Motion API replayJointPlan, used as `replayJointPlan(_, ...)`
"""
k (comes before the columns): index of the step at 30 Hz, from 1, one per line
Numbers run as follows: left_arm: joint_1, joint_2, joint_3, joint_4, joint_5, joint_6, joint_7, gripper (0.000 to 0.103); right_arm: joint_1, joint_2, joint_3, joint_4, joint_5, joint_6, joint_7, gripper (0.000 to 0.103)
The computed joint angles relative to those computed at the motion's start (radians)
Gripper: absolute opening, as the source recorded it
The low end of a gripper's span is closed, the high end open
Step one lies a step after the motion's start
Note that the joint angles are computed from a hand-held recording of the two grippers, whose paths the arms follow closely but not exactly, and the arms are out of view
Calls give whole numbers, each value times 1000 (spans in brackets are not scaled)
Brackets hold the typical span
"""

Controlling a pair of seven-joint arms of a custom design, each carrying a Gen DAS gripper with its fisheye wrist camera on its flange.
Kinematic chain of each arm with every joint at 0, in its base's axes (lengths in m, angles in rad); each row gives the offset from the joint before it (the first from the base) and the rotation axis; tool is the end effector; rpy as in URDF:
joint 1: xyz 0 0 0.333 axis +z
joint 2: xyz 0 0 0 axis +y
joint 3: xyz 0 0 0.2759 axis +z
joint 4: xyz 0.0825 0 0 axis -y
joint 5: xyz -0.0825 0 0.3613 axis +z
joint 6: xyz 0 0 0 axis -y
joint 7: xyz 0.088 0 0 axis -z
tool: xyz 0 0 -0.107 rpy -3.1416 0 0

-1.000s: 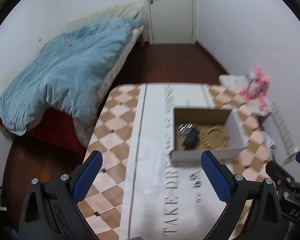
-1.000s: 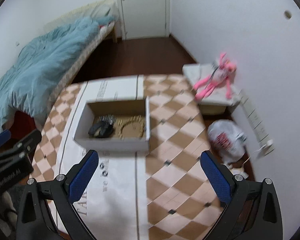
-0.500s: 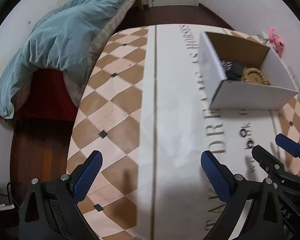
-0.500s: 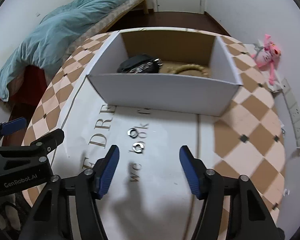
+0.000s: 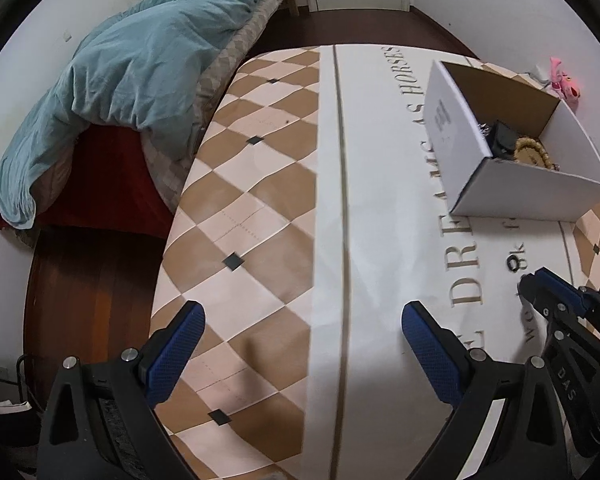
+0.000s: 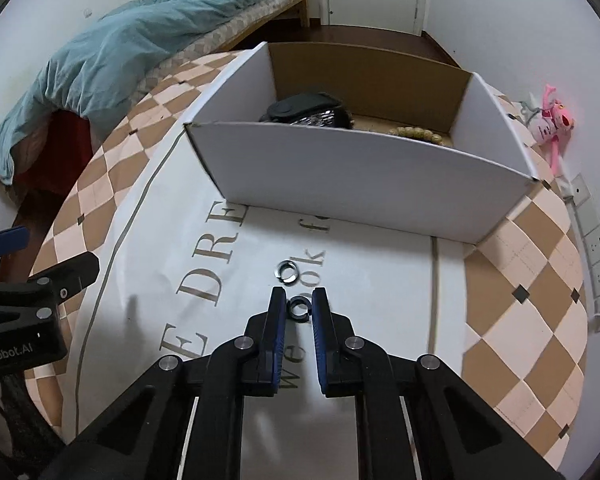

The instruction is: Organize jewelry

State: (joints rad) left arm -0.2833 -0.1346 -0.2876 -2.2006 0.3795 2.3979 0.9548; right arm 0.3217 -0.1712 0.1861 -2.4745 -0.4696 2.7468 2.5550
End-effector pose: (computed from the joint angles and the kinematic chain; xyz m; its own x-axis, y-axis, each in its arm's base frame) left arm 0.4381 -0.2815 0.4435 -0.1637 -0.9763 -0.1413 -0.8814 0.2091 -0.4237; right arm 0.4113 0.2497 0.3745 -0.0546 -0.9952 -0.0811 -0.8671 0.0876 -0.4904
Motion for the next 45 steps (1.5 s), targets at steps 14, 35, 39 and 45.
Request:
replayJointPlan(14,-114,220,-22,198,-115,78,95,97,-123,-317,-3,-255,82,-65,18,13)
replayJointPlan(35,-143,212,-6,176,-137,192,136,9,-149,-483,24,-312,156,-100,-45,13)
replayJointPlan(39,-135,154,-13,148,-156,224,155,9,-147,-525,26,-312,167,-101,-53,13)
replayJointPlan(45,-121,101,-13,177,-294,248,261,9,-160,-497,13,-242,184,-58,-87,13)
